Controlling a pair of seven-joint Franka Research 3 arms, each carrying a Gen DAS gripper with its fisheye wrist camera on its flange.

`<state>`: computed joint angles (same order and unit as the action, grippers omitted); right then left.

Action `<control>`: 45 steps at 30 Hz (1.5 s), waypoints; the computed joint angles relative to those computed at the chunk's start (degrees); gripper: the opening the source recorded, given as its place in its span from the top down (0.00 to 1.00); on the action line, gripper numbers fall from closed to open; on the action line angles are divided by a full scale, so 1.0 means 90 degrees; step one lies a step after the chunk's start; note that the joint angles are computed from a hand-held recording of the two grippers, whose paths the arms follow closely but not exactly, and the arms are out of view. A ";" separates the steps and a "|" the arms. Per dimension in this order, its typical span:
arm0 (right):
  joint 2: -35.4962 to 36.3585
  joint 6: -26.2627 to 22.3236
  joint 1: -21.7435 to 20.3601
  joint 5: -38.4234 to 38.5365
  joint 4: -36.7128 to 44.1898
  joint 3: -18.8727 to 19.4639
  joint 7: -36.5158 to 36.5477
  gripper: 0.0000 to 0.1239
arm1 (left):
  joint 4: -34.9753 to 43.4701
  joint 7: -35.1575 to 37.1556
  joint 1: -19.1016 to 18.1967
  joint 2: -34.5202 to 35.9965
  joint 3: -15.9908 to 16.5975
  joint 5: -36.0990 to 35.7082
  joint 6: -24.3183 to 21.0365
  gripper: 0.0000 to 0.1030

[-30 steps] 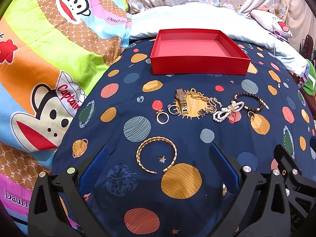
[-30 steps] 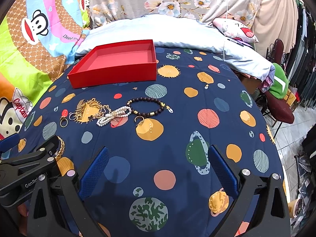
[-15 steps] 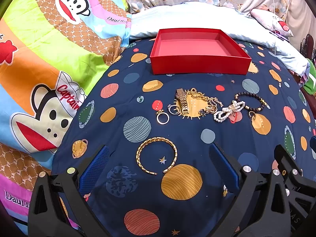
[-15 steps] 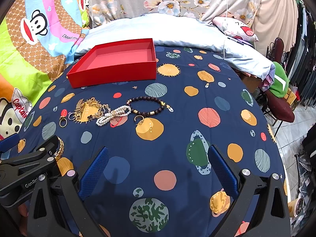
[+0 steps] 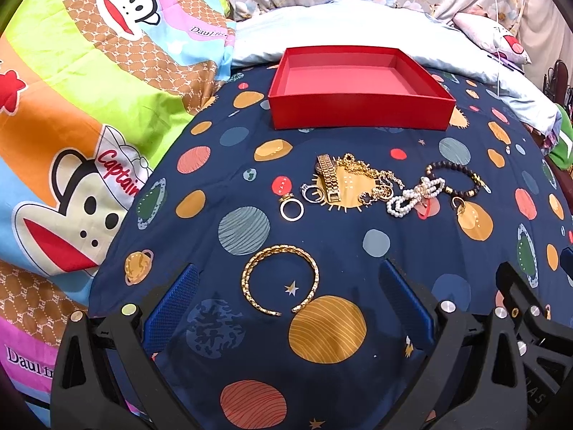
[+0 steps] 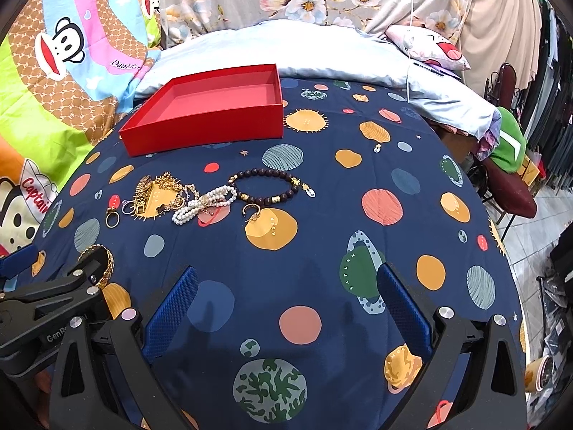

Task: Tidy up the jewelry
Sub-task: 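Grasp the gold cuff bangle with the left tool while the right tool grasps the pearl bow clip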

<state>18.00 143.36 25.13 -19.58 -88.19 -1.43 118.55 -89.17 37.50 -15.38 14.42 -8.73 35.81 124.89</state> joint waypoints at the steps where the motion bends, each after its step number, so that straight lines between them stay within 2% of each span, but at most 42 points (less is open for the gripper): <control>1: 0.0008 0.0001 -0.0016 0.0027 0.0010 0.0004 -0.0021 0.21 | -0.0033 0.0013 0.0020 -0.0009 -0.0006 -0.0043 0.0066 0.05; 11: 0.0205 -0.0221 -0.0115 0.0296 0.0238 -0.0023 -0.0069 0.21 | -0.0672 -0.0096 0.0492 -0.0225 0.0052 -0.0875 0.1045 0.05; 16: 0.0360 -0.0337 -0.0151 0.0470 0.0427 -0.0017 -0.0206 0.21 | -0.0496 -0.0059 0.0585 -0.0039 0.0095 -0.0967 0.1056 0.07; 20: 0.0483 -0.0388 -0.0147 0.0538 0.0579 -0.0041 -0.0293 0.21 | -0.0189 0.0252 0.0656 0.0254 0.0075 -0.1239 0.1102 0.18; 25: 0.0595 -0.0413 -0.0180 0.0716 0.0730 -0.0042 -0.0420 0.21 | 0.0106 0.0463 0.0617 0.0471 0.0109 -0.1354 0.1026 0.18; 36: 0.0753 -0.0514 -0.0139 0.0872 0.0945 -0.0086 -0.0543 0.21 | -0.0623 0.0739 0.0585 -0.0016 0.0010 -0.1546 0.0976 0.19; 43: 0.0710 -0.0504 -0.0125 0.0840 0.0904 -0.0098 -0.0521 0.21 | -0.0695 0.0773 0.0514 -0.0077 -0.0001 -0.1295 0.1025 0.45; 45: 0.0692 -0.0475 -0.0148 0.0881 0.0884 -0.0070 -0.0576 0.21 | -0.0708 0.0804 0.0535 -0.0082 -0.0010 -0.1354 0.1076 0.45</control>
<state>24.22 139.09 23.80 -11.65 -80.23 -2.05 113.37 -95.54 44.74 -10.56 13.69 -8.82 23.63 134.57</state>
